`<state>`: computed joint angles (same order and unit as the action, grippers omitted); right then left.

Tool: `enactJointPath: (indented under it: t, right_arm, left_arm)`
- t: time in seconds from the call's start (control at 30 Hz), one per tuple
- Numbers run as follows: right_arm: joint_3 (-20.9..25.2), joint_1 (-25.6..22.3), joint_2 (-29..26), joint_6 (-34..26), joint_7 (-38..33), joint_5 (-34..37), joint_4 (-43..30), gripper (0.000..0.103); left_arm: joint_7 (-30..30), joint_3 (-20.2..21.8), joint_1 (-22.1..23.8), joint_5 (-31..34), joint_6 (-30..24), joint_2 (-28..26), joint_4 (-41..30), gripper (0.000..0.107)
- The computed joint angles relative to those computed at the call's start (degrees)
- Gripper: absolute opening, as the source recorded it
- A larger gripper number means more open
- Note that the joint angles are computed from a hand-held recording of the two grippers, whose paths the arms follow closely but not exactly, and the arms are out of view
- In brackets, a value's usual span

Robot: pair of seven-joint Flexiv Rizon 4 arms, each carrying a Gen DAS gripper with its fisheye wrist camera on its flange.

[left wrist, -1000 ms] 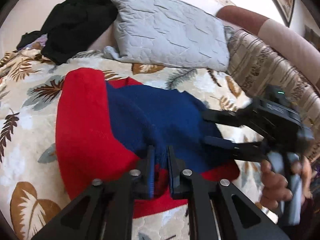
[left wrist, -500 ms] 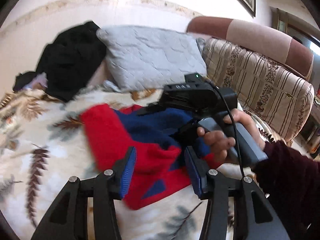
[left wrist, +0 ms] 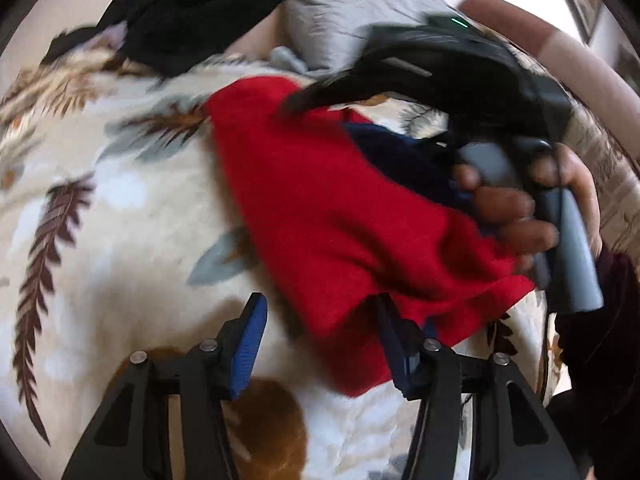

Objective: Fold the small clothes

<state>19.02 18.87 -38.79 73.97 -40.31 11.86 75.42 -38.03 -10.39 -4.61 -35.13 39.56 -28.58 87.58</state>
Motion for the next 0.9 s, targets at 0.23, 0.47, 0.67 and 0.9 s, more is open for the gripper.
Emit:
enactJointPath:
  t: [0.23, 0.47, 0.67, 0.9]
  right_arm:
    - [-11.4, 7.8, 4.1, -6.2, 7.8, -12.5, 4.0, 0.018]
    - [-28.4, 18.5, 19.9, 5.2, 32.8, -31.5, 30.2, 0.018]
    - [-36.9, 21.1, 32.4, 5.5, 53.1, -53.0, 44.7, 0.018]
    - [-33.3, 14.4, 31.7, 11.2, 58.3, -52.6, 51.4, 0.019]
  left_arm:
    - [-1.3, -0.4, -0.5, -1.8, -0.3, 0.2, -0.5, 0.055]
    - [-8.2, 0.0, -5.1, 1.8, 7.9, 3.6, 1.5, 0.074]
    - [-14.9, 1.9, -9.9, 10.3, 11.1, 1.6, -0.6, 0.080]
    - [-17.0, 2.2, -12.0, 19.1, 14.6, 1.0, 0.3, 0.085]
